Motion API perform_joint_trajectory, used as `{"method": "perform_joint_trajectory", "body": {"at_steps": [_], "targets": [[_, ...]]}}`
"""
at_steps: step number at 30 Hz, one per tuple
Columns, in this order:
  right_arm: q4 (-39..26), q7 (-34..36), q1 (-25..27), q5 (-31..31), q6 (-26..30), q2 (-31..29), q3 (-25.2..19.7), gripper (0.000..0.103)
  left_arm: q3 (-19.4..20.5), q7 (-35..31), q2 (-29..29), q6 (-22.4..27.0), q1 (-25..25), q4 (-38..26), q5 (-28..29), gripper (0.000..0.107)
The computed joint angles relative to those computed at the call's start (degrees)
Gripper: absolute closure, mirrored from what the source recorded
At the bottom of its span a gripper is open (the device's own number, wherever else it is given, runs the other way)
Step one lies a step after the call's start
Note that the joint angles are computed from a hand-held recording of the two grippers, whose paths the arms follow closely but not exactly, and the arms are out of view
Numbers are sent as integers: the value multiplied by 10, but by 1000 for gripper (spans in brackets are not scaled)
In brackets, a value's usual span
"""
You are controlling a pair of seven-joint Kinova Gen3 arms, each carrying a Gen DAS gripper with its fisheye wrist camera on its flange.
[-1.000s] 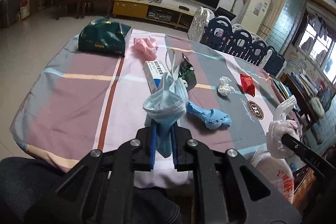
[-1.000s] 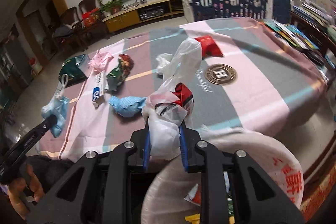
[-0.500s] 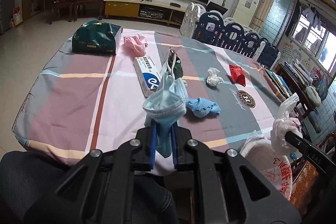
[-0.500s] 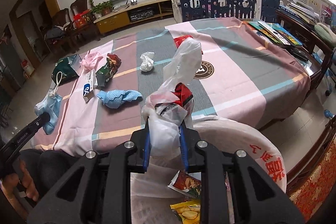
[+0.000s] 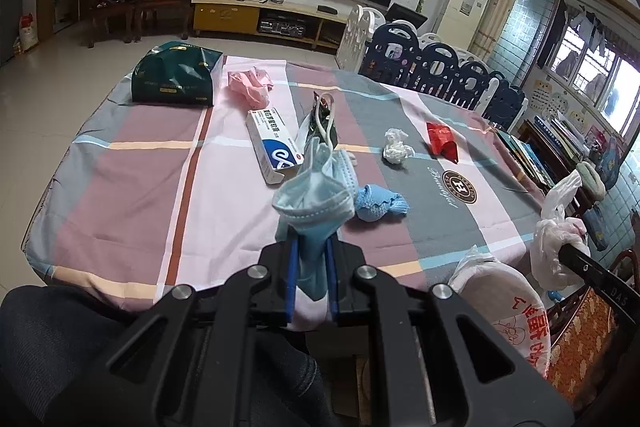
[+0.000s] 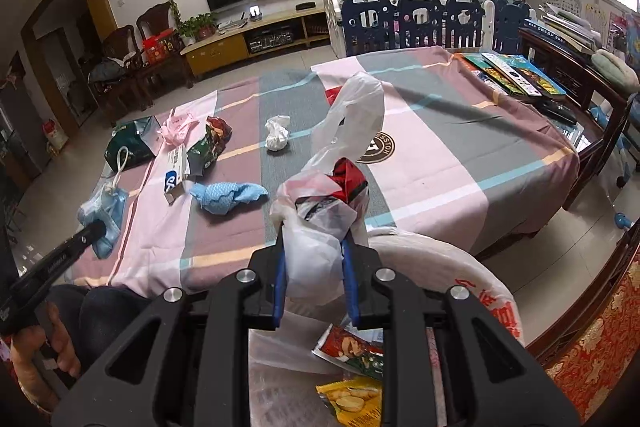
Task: Collect trash
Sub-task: 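Carry the white plastic bag over the bin and open the right tool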
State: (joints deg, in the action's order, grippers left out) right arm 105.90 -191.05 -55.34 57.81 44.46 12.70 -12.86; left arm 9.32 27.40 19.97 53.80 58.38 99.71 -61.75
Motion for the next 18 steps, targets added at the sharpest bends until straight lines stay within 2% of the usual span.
{"method": "perform_joint_trajectory", "body": {"at_steps": [4,7,9,11,13,15,16,18], "targets": [[11,32,5,-39,10,0,-8,79,3,-8,-2,-9,0,-4,-1,94],[21,61,-1,-92,-4,8,10,79,6,-20,-2,-22,0,-10,2,94],[22,101,31,-138,-18,18,-10,77,7,-34,-1,-36,-1,-15,4,94],[11,148,82,-184,-16,40,-53,67,6,-48,3,-52,-2,-20,8,94],[10,168,100,-214,-14,46,-64,60,6,-69,7,-73,-3,-26,15,94],[30,151,81,-220,-40,30,-33,36,0,-92,9,-102,-3,-29,25,94],[43,128,65,-213,-56,18,-10,31,-4,-106,10,-120,-3,-30,30,94],[71,82,29,-196,-84,-12,43,29,19,-150,15,-163,-30,-35,42,94]]}}
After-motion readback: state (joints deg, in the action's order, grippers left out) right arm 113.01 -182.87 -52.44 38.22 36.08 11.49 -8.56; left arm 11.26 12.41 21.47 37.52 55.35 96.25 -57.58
